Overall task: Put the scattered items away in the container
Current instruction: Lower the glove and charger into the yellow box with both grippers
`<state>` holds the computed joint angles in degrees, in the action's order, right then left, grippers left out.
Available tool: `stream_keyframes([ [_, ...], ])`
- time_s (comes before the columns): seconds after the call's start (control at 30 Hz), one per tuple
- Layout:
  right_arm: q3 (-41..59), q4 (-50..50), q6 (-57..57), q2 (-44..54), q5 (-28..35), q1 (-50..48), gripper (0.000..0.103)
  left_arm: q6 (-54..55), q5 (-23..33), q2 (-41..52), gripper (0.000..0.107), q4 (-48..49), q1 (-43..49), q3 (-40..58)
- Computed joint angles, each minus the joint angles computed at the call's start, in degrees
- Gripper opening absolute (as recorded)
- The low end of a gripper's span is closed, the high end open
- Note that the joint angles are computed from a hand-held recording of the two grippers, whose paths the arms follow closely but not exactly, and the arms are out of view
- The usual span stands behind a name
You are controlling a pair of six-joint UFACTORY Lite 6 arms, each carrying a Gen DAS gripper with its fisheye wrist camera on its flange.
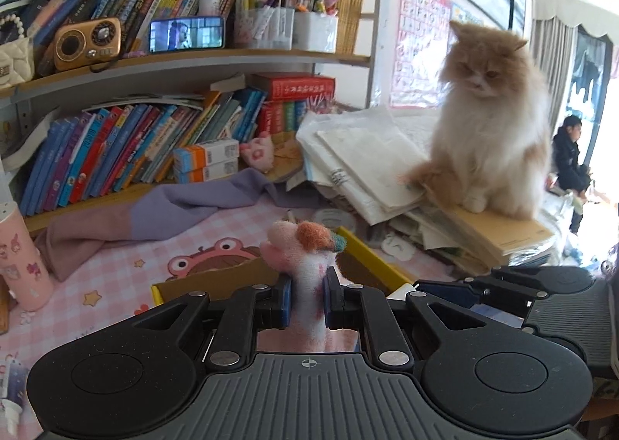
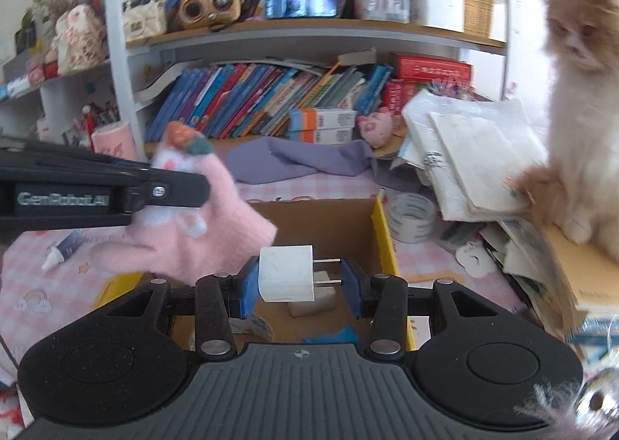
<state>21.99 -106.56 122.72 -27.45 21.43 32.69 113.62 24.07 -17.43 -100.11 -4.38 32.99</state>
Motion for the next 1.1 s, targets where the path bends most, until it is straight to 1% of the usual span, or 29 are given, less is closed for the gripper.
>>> stream_keyframes([
  [0.1, 2.86, -16.64, 10.69, 7.06, -4.05, -4.76, 0.042, 8.13, -4.62, 6.49, 0.014, -8.68, -3.96, 2.71],
  [0.27, 7.59, -42.61, 29.89, 17.53, -8.23, -10.39, 0.042, 19.59, -9.49, 15.07, 0.014, -20.14, -7.75, 6.31],
  [0.37, 9.22, -53.87, 38.05, 21.59, -8.59, -11.82, 0.042, 24.97, -11.36, 18.39, 0.014, -25.79, -8.8, 7.91],
  [0.4, 9.79, -56.26, 39.67, 22.86, -8.64, -12.11, 0.042, 26.23, -11.79, 19.26, 0.014, -27.32, -8.98, 8.33],
  [0.6, 13.09, -60.62, 40.26, 28.45, -10.44, -12.86, 0.042, 37.43, -14.56, 22.49, 0.015, -38.84, -10.18, 9.8],
  [0.73, 14.43, -63.4, 41.38, 29.35, -12.66, -13.23, 0.042, 37.8, -16.05, 23.57, 0.015, -39.29, -10.17, 11.02],
  [0.87, 15.28, -59.87, 37.24, 29.73, -14.7, -13.11, 0.042, 38.66, -16.33, 24.26, 0.015, -40.08, -10.16, 11.71],
  [1.03, 15.8, -50.38, 28.61, 30.19, -15.02, -12.73, 0.042, 41.02, -15.42, 24.61, 0.015, -42.53, -9.81, 14.21],
  [1.1, 15.9, -49.19, 27.79, 30.43, -14.91, -12.75, 0.041, 38.92, -15.49, 24.9, 0.015, -40.63, -9.73, 15.92],
])
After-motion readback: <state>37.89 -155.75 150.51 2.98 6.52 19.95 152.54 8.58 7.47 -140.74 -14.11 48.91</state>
